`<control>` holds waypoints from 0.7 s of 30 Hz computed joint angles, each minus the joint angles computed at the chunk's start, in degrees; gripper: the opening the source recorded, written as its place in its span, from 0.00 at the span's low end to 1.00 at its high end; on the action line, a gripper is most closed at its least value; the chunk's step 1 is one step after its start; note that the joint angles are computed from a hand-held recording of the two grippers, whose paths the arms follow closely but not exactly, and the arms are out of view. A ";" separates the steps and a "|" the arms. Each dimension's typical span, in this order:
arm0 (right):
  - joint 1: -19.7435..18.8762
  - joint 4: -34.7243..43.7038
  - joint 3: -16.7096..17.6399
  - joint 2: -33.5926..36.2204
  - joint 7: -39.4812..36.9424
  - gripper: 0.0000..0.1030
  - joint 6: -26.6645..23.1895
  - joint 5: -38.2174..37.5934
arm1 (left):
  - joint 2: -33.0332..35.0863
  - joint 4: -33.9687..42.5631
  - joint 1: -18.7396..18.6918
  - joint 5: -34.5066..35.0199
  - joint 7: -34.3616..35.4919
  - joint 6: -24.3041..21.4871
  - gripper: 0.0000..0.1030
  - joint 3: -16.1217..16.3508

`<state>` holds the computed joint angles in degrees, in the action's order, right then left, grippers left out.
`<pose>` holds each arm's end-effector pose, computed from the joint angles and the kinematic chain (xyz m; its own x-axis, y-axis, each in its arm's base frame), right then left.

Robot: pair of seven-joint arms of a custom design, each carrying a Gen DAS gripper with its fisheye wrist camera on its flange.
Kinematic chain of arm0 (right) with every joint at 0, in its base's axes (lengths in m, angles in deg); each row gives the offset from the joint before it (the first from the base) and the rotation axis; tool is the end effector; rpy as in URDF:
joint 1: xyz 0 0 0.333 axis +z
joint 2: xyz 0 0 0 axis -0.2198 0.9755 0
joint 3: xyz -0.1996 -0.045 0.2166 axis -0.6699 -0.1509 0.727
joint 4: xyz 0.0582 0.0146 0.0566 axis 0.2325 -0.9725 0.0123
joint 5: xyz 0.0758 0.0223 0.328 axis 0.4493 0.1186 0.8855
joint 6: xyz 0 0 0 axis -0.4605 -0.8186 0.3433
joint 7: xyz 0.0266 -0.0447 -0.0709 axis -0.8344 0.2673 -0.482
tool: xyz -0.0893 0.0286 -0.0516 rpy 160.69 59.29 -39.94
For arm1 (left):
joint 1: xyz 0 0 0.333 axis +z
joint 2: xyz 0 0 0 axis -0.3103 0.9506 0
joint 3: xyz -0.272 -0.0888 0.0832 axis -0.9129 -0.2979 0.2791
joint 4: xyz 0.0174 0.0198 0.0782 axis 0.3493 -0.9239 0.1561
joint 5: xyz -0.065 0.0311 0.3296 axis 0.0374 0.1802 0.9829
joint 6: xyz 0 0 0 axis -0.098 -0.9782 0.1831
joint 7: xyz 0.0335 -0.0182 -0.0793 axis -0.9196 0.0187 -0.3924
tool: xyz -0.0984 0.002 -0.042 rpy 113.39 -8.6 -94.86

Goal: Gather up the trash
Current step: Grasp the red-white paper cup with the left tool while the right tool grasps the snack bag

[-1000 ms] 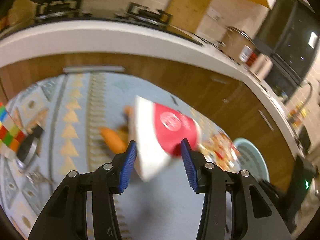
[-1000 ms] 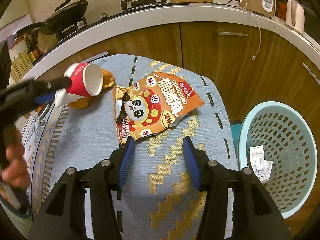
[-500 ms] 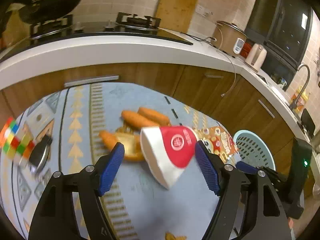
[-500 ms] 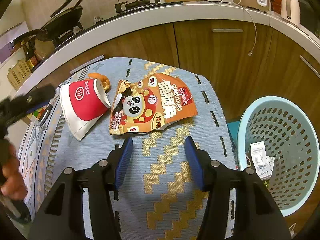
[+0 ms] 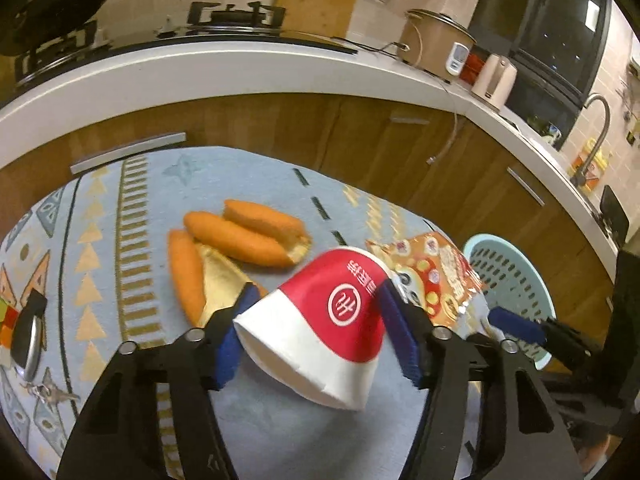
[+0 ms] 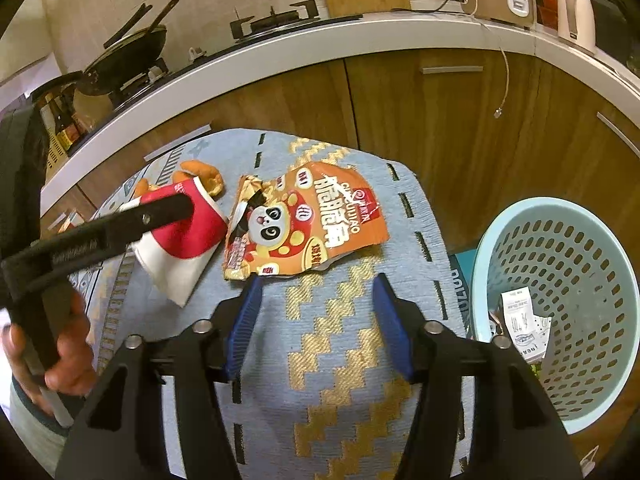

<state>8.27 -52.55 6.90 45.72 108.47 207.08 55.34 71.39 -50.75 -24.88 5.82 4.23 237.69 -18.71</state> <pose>0.4817 0.2534 0.4796 0.3091 -0.9279 -0.2086 -0.7666 -0.1133 -0.6320 0.5011 -0.1199 0.4822 -0.0854 -0.9661 0.2437 -0.7384 -0.1028 -0.6665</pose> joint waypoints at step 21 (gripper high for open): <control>-4.05 18.14 1.81 12.70 0.76 0.58 -8.98 -4.51 | -2.33 -5.03 3.04 24.42 -24.30 4.08 0.31 -2.99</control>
